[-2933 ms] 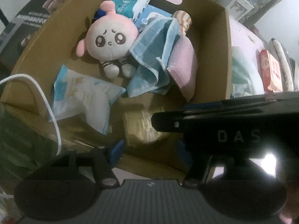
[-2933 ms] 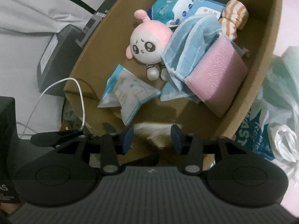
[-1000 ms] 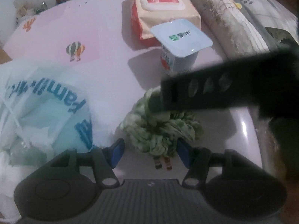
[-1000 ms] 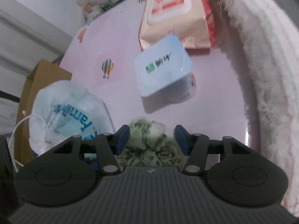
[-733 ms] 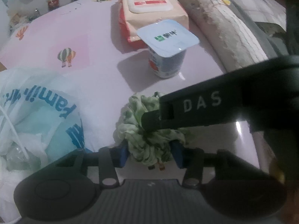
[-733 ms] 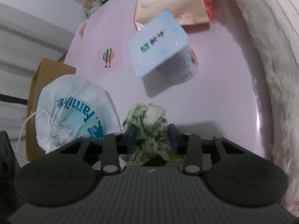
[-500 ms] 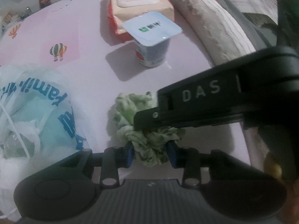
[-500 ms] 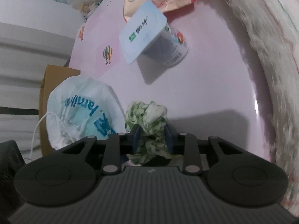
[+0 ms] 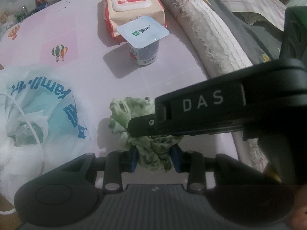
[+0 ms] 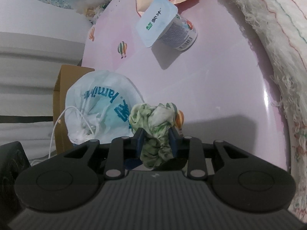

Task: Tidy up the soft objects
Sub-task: 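Carry the green scrunchie into the cardboard box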

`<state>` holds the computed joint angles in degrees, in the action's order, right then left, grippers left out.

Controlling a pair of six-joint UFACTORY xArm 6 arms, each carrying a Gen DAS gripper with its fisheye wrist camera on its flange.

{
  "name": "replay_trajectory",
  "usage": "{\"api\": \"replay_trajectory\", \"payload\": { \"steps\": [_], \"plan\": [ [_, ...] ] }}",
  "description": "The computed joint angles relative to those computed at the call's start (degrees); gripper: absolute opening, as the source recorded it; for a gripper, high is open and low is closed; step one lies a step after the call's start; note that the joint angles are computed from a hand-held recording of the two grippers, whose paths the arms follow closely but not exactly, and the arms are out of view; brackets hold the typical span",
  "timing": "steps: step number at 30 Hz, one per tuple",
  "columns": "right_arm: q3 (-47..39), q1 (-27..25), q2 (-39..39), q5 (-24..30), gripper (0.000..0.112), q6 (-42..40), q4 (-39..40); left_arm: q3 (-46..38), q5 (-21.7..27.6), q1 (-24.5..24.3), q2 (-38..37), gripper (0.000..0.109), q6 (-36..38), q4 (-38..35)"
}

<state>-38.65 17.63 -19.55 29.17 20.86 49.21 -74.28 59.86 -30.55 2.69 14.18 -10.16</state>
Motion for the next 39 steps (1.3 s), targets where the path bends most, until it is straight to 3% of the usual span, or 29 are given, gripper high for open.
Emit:
{"api": "replay_trajectory", "payload": {
  "steps": [14,22,27,33,39],
  "plan": [
    [-2.77,0.87,-0.83,0.48,0.027,4.36,-4.70,-2.52,2.53,2.43,-1.58,0.035,1.03,-1.33],
    [-10.46,2.89,1.08,1.97,0.027,8.37,-9.85,-4.66,5.03,7.32,-5.71,0.035,2.60,-2.09],
    [-22.11,5.97,9.16,4.09,0.027,7.41,-9.90,-7.89,7.39,13.73,-6.47,0.035,2.28,-0.97],
    [-43.80,10.83,26.38,7.22,0.027,0.01,-4.72,-12.81,9.87,23.81,-4.97,0.035,1.93,1.35],
    [-71.28,14.98,46.81,16.86,0.028,0.99,-5.80,-17.13,14.14,33.48,-0.68,0.036,3.22,2.33]
  ]
}}
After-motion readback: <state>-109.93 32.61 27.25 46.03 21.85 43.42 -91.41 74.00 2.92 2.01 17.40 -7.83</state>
